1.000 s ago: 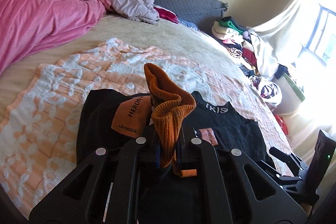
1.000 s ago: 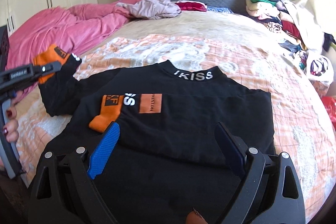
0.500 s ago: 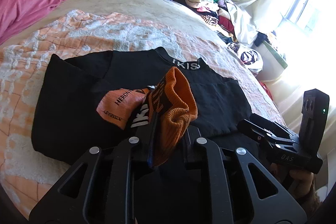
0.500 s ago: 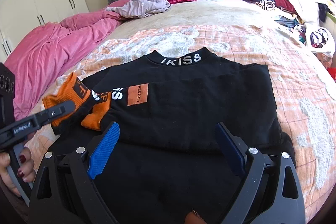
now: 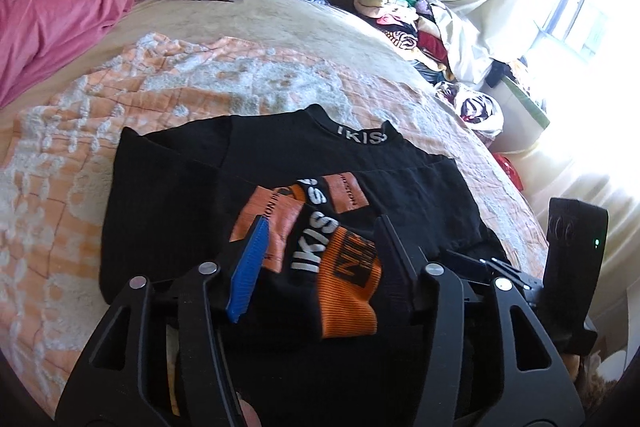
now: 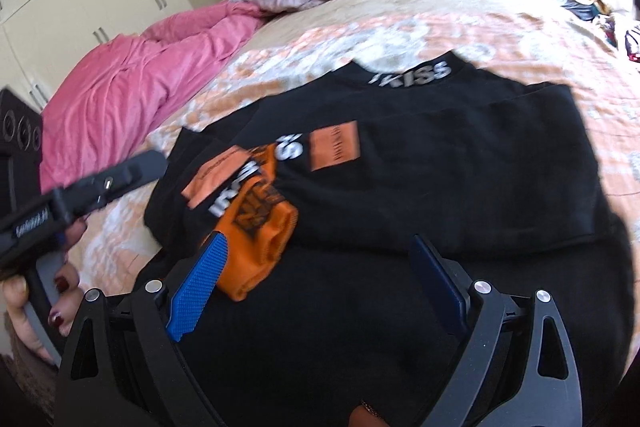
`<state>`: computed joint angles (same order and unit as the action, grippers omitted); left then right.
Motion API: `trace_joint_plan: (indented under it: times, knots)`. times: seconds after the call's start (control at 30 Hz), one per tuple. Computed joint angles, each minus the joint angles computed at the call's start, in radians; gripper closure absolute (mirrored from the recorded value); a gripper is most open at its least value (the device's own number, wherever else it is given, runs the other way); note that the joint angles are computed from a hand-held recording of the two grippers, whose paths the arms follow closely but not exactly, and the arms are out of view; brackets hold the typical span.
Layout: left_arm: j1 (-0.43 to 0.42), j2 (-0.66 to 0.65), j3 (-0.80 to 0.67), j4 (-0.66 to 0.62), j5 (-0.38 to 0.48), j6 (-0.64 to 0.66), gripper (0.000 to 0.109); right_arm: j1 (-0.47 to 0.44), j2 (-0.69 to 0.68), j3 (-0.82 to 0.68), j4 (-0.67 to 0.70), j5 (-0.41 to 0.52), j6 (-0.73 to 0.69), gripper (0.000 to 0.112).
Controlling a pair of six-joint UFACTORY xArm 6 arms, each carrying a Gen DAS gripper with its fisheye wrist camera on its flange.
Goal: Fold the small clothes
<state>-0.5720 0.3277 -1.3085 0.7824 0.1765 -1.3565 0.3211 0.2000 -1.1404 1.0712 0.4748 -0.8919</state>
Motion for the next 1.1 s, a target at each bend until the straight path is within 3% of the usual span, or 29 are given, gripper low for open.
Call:
trace_joint_plan:
  times: [0.13,0.27,0.43,0.5,0.57,0.8,1.1]
  knots:
    - [0.028,-0.036,0.029,0.06,0.028,-0.074,0.051,0.056,0.027,-0.011,-0.024,-0.049,0.065,0.03]
    - [0.054,-0.076,0.062,0.14,0.036,-0.164,0.045,0.107,0.055,-0.02,-0.063,-0.173,0.11,0.037]
    - [0.066,-0.111,0.078,0.226,0.078,-0.247,0.044,0.108,0.11,-0.088,-0.094,-0.109,0.163,0.071]
    - [0.077,-0.122,0.088,0.244,0.073,-0.272,0.043,0.11,0.11,-0.098,-0.051,-0.098,0.123,0.093]
    - [0.088,-0.134,0.101,0.267,0.066,-0.31,0.043,0.116,0.094,-0.1,0.016,-0.087,0.045,0.105]
    - [0.128,-0.219,0.168,0.371,0.079,-0.45,0.039,0.124,0.026,-0.111,0.127,-0.121,-0.178,0.106]
    - [0.172,-0.271,0.217,0.444,0.078,-0.564,0.039,0.058,-0.003,-0.141,0.064,-0.215,-0.173,0.106]
